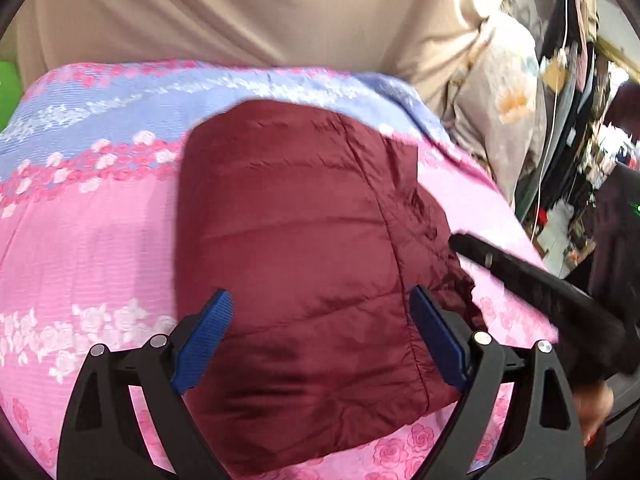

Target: Fold large clothes

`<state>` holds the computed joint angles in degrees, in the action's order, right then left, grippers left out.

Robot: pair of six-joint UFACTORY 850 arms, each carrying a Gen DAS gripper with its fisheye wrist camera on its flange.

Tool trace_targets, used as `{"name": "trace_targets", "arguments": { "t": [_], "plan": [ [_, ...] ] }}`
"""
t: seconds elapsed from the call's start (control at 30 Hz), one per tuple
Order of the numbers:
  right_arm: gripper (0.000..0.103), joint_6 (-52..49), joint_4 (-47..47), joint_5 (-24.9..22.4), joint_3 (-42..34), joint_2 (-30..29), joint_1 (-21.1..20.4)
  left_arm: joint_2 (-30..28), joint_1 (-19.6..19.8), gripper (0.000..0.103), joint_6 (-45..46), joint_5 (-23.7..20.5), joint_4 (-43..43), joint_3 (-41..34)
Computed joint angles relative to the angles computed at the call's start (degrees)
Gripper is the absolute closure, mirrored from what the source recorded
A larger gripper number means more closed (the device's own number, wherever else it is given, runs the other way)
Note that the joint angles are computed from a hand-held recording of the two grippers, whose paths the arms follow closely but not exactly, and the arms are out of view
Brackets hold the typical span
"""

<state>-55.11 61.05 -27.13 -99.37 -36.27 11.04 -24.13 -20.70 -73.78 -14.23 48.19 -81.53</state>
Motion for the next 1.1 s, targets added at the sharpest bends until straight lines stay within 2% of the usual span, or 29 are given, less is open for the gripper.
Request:
{"name": "trace_targets", "arguments": {
  "t": [0.1,0.13,0.3,0.37,0.47,0.6,0.67,0.77,0.87,0.93,1.0,1.1],
  "plan": [
    [0.097,8.7,-11.7,3.3,0.7,-1.1,1.4,-2.4,-1.0,0.015,-1.0,-4.0,2.3,-2.4],
    [0.099,10.7,-13.8,2.9,0.2,-2.1,1.4,-3.0,-1.2,0.015,-0.4,-4.9,2.1,-3.0],
    [0.100,7.1,-7.9,-0.2,-1.9,-5.5,0.4,-5.1,-2.1,0.014,0.1,-8.9,4.1,-4.8],
    [0.100,7.2,-8.5,-0.6,-2.0,-5.5,0.4,-5.7,-2.4,0.012,-0.1,-10.0,4.7,-5.2],
    [0.097,9.8,-9.5,-1.9,-1.3,-3.8,-0.2,-6.1,-2.6,0.012,0.1,-11.1,4.9,-5.6],
    [0.095,3.7,-3.9,-0.5,-1.1,-1.5,-0.7,-6.2,-2.6,0.011,-0.2,-11.2,5.1,-5.7],
    [0.095,4.3,-5.0,-0.5,-4.4,-2.7,-0.6,-6.4,-2.7,0.010,-0.4,-11.6,5.3,-6.0],
    [0.095,12.2,-13.6,-1.3,-13.2,-7.8,0.3,-6.7,-2.9,0.010,-0.6,-12.2,5.7,-6.2],
    [0.099,25.4,-26.7,-6.7,-26.7,-17.1,1.3,-6.6,-3.0,0.010,-0.6,-12.2,5.7,-6.2],
    [0.101,28.9,-30.2,-10.2,-34.5,-23.3,1.8,-6.3,-3.1,0.010,-1.4,-12.0,7.2,-5.8],
    [0.101,29.1,-29.6,-10.5,-36.2,-24.8,1.8,-6.5,-3.3,0.010,-1.2,-12.7,7.5,-6.0],
    [0.101,31.6,-32.2,-10.5,-35.6,-24.0,2.1,-6.8,-3.3,0.009,-0.3,-13.2,5.9,-6.4]
  ]
}}
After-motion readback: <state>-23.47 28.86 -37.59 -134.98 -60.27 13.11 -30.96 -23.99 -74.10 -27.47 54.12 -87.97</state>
